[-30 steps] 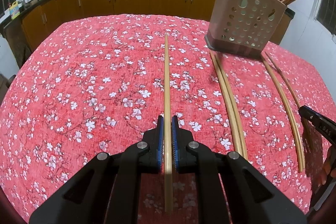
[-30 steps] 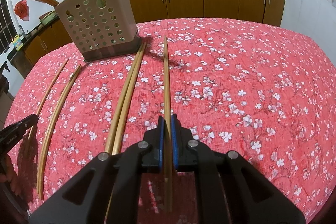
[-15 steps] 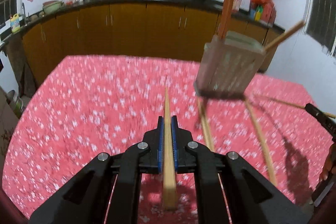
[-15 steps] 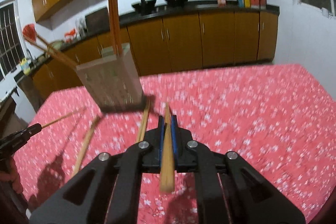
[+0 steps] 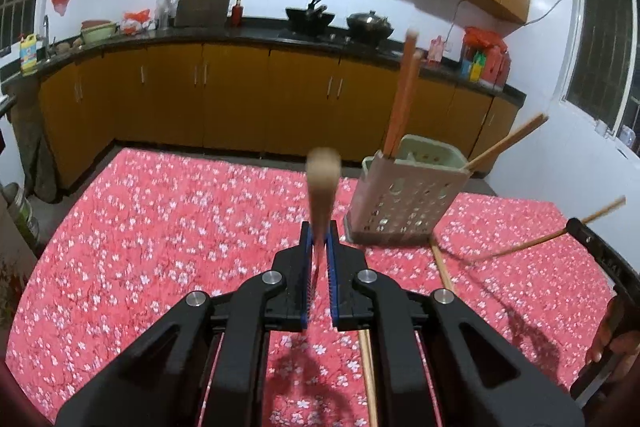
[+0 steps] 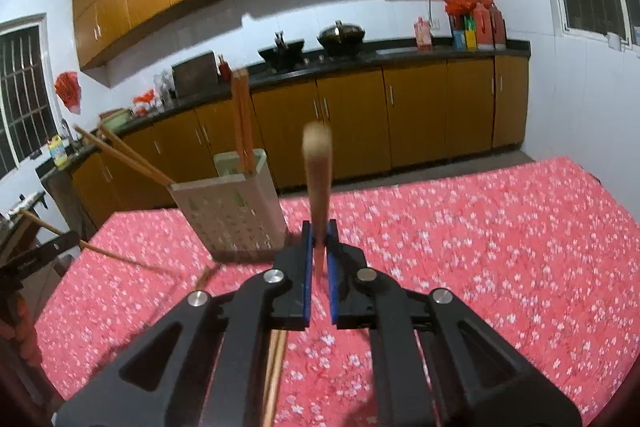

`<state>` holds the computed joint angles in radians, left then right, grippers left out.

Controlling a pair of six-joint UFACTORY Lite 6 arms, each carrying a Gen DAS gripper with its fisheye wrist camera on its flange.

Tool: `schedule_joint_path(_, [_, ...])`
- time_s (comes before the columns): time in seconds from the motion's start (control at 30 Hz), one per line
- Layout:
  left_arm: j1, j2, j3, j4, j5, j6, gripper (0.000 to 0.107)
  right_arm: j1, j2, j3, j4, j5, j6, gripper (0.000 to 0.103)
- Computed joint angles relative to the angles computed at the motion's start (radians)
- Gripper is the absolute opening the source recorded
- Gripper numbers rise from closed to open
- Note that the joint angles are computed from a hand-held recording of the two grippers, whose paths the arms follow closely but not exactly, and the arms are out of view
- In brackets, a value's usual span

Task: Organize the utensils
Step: 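Lift both held chopsticks and carry them over the beige utensil holder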

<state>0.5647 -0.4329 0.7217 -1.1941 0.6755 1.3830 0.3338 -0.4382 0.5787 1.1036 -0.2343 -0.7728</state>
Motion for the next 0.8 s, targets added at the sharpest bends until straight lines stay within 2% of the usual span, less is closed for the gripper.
schedule_joint_path(0.23, [-0.021,-0.060,0.072,0.000,0.066,-0.052,0.007,-0.014,-0.103,0.118,0.085,0.106,-0.117,0.008])
schedule_joint_path(0.43, [-0.165,-0.069,0.167,-0.010,0.004,-0.145,0.007,0.016,-0.059,0.259,-0.163,0.103,0.135,0.008])
schedule_joint_path(0.53, [-0.271,-0.057,0.225,-0.036,-0.099,-0.175,0.007,0.047,0.029,0.350,-0.171,0.055,0.136,0.008])
schedule_joint_path(0.63, [-0.383,-0.020,0.289,-0.071,-0.250,-0.179,0.007,0.053,0.118,0.427,-0.182,0.036,0.137,0.008])
schedule_joint_path(0.7, [-0.459,0.020,0.332,-0.149,-0.381,-0.121,0.007,0.037,0.190,0.483,-0.205,0.045,0.158,0.008])
schedule_joint_path(0.8, [-0.502,0.086,0.379,-0.342,-0.463,0.037,0.007,0.021,0.289,0.559,-0.165,0.053,0.118,0.008])
